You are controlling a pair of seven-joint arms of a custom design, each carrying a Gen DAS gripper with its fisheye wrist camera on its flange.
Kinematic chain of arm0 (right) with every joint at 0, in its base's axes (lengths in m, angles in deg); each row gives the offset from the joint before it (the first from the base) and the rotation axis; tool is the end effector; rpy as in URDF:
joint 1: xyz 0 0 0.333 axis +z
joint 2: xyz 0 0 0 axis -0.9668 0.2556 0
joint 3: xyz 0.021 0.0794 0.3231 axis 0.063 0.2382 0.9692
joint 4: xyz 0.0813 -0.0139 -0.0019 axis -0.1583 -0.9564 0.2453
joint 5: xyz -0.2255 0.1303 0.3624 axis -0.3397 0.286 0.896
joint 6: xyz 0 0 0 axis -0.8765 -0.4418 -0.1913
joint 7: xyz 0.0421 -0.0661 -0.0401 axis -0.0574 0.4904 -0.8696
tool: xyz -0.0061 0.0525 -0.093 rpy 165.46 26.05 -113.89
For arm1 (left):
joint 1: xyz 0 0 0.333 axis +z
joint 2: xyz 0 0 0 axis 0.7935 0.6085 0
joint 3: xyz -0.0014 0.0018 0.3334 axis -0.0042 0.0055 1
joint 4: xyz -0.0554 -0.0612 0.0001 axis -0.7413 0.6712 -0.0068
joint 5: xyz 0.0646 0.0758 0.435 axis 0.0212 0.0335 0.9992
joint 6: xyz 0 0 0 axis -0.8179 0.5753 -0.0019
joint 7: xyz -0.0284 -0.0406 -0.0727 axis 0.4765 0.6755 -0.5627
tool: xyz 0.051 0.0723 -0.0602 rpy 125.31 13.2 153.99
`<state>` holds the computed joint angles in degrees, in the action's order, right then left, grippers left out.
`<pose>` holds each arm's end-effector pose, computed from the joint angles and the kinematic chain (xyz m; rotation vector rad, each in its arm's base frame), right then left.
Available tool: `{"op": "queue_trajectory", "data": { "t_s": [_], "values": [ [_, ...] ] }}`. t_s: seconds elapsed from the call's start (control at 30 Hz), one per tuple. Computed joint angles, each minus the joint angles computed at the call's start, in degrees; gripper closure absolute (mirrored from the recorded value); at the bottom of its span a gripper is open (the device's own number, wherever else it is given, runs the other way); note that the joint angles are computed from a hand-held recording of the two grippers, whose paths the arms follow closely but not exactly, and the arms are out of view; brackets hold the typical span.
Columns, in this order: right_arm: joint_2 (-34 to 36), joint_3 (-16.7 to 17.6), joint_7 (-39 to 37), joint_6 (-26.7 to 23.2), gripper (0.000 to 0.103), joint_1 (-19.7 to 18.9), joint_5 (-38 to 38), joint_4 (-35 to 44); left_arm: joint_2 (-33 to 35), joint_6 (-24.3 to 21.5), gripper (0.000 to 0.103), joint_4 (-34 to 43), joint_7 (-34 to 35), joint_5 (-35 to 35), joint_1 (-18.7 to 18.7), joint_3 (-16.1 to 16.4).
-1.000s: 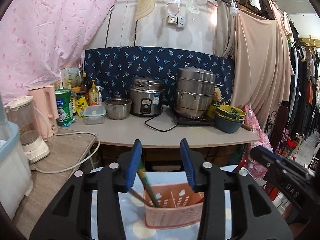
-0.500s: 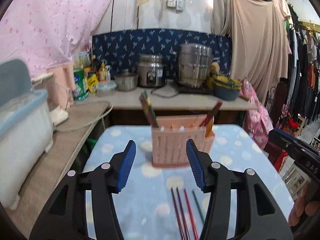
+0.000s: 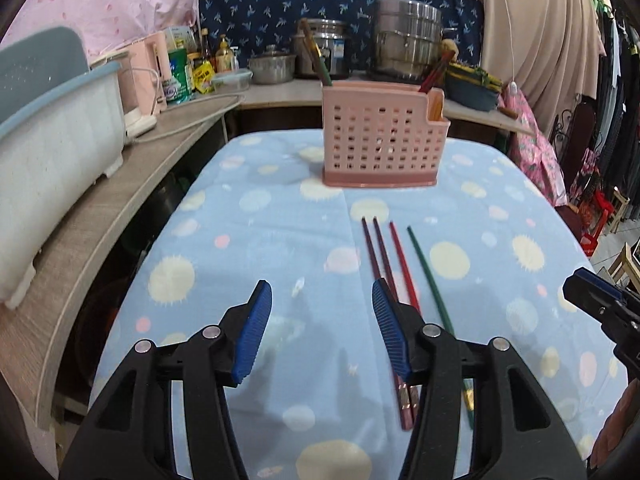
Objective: Organize utensils
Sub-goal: 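Move both tools back over the remaining chopsticks, then grasp the green chopstick with the right tool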
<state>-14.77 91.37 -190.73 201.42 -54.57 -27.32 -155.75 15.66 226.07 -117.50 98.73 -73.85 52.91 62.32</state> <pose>0.4934 0.2788 0.3489 -1.1754 2.0123 -0.7844 0.6537 -0.1288 0.3523 -1.1796 2.2931 -1.0134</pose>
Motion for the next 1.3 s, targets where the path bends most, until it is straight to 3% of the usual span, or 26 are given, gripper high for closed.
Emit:
{"op": "queue_trajectory", "data": {
  "t_s": [0.3, 0.8, 1.3],
  "values": [
    [4.3, 0.2, -1.6, 1.4, 0.076, 2.0, 2.0, 1.6, 0.3, 1.2, 0.053, -2.9, -3.9, 4.9, -0.3, 0.7],
    [11.7, -2.4, -7.7, 6.2, 0.076, 4.8, 6.4, 6.8, 0.8, 1.9, 0.053, -5.0, -9.9, 11.5, 1.2, 0.1],
    [14.0, -4.2, -12.1, 6.4, 0.077, 6.4, 11.4, 8.3, 1.0, 1.7, 0.053, -5.4, -11.8, 13.8, 1.9, -0.7]
  ]
}}
